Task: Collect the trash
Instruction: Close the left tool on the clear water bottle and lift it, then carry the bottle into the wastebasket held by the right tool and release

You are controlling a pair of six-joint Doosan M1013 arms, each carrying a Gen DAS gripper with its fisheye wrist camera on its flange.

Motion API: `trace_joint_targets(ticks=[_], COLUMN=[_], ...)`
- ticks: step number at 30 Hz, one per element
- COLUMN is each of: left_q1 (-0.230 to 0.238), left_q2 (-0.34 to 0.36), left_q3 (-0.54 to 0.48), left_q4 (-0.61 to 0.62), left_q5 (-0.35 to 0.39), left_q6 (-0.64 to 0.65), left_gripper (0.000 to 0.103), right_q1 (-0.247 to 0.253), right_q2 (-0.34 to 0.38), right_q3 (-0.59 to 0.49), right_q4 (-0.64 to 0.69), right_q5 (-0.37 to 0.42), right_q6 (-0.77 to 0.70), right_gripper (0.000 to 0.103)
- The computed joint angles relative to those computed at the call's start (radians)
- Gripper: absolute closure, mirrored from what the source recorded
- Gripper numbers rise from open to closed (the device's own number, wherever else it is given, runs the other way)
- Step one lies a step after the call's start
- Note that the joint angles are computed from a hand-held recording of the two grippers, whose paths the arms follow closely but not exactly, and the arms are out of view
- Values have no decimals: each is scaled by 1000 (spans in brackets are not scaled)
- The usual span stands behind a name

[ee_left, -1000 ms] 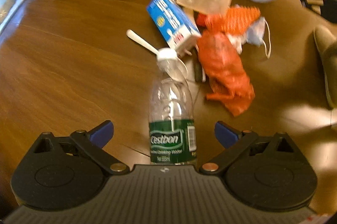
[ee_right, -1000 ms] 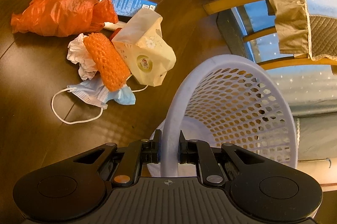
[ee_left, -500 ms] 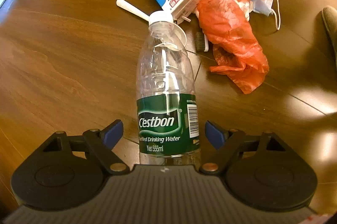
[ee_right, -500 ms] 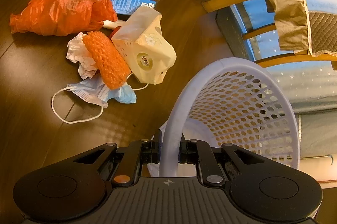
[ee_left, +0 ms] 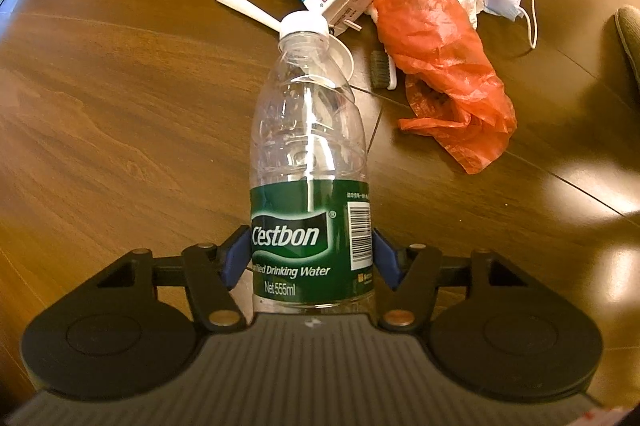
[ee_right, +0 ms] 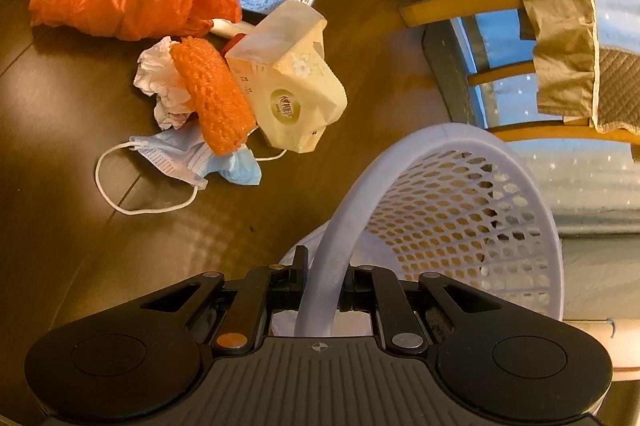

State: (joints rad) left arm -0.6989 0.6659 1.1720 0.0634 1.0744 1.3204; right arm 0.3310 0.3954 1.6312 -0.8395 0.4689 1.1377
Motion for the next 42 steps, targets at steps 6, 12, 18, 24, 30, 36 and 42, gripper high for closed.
trace_joint_targets(ticks=[6, 12, 18, 24, 30, 36, 42], left_q1=[5, 8, 13, 18, 21, 10, -3], left_q2=[7, 5, 0, -1, 1, 19, 85], left_q3=[-18, -32, -46, -80, -153, -280, -465], left_q4=[-21, -19, -29, -30, -30, -17, -34], left_q5=[23, 37, 52, 80, 117, 121, 163], left_q6=[10, 11, -8, -30, -47, 19, 155], left_gripper=[45, 45, 45, 45, 45, 45, 45], right_q1=[2, 4, 5, 6, 4, 5, 4], right_q2=[2, 2, 3, 3, 1, 0, -3], right_q3=[0, -1, -8, -9, -10, -6, -5], right_q4=[-8, 1, 25, 52, 75, 86, 122], right_q5=[2, 3, 12, 11, -2, -16, -24], right_q6=[-22, -59, -94, -137, -175, -208, -260], right_gripper=[95, 94, 94, 94, 94, 94, 94])
